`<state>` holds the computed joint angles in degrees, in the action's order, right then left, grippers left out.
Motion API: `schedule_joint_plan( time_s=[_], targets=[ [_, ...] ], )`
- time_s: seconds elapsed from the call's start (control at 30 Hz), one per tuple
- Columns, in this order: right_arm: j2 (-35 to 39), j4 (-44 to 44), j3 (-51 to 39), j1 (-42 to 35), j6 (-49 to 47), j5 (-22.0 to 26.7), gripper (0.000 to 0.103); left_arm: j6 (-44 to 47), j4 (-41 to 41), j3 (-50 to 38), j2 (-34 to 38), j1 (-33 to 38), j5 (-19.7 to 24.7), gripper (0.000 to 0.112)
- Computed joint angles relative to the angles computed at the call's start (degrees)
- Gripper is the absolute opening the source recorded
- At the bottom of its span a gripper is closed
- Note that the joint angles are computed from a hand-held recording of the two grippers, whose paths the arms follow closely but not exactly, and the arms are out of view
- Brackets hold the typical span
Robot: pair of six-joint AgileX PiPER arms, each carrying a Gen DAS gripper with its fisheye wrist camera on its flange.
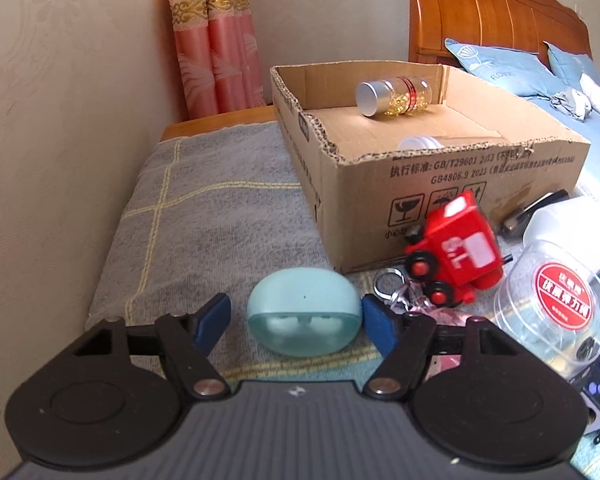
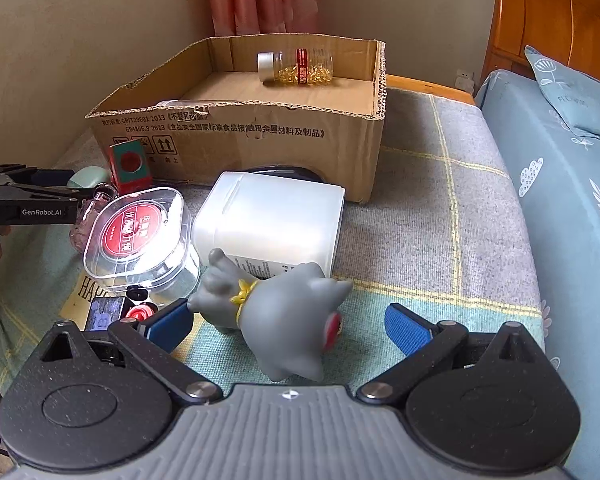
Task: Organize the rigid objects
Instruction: 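Close the right tool on the grey cat while the left tool closes on the mint-green case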
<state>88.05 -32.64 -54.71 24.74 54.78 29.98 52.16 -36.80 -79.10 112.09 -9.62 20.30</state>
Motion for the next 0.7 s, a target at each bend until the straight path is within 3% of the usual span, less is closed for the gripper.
schedule_joint_plan(
  time_s=[0.1,0.47,0.7],
  targets=[
    [0.6,1.4,-0.7,-0.2,-0.8,0.2,0.103,-0.5,-0.7,-0.8,0.3,0.1,1.5,0.061],
    [0.8,3.8,-0.9,-0.7,-1.3,-0.6,0.103,-8.7,6.3,0.8,-0.8,-1.6,-1.2,0.061],
    [1.6,4.3,-2.3,-0.4,-2.6,1.0,0.087,-14.3,11.8,0.7,-1.3,-2.2,-0.6,0.061]
  ],
)
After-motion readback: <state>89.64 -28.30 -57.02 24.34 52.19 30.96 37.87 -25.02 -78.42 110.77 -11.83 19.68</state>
